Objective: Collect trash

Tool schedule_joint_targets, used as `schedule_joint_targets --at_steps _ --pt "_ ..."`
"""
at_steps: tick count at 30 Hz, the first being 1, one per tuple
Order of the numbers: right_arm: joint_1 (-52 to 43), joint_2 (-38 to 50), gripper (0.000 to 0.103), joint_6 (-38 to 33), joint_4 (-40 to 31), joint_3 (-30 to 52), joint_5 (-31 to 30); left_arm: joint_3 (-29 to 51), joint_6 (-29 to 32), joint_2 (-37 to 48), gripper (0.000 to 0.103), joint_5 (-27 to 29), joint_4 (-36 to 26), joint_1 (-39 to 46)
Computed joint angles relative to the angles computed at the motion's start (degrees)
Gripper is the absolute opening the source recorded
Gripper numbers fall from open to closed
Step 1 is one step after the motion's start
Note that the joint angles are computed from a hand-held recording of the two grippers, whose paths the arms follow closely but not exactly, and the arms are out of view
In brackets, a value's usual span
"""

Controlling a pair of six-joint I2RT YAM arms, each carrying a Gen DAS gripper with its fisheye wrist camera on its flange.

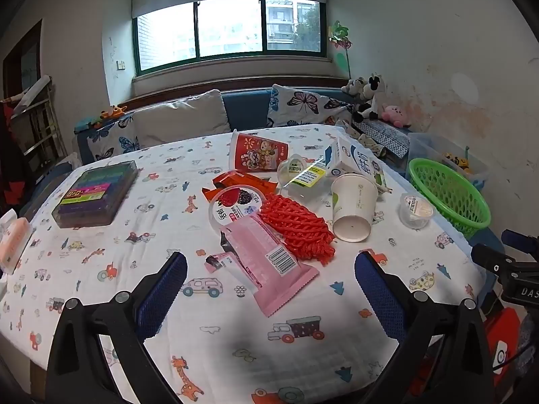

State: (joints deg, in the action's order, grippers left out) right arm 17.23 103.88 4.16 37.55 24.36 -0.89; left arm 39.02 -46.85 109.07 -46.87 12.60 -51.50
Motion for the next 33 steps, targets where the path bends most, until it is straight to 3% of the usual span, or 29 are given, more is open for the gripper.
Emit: schedule_joint_targets --at_steps 6,15,33 --pt "0.3 0.0 0.099 -0.1 1.0 -0.5 0.2 -0.6 0.4 -0.2 0.097 -0.1 0.8 0.3" --pt "-0.2 -0.8 0.099 -0.3 0.2 -0.3 -0.2 1.8 -1.9 0.7 0.097 -1.7 -2.9 -1.9" --pt "0.0 -0.6 0.099 -0.3 0.1 -0.1 -0.2 1.2 -0.6 0.3 0.097 -0.9 -1.8 -1.1"
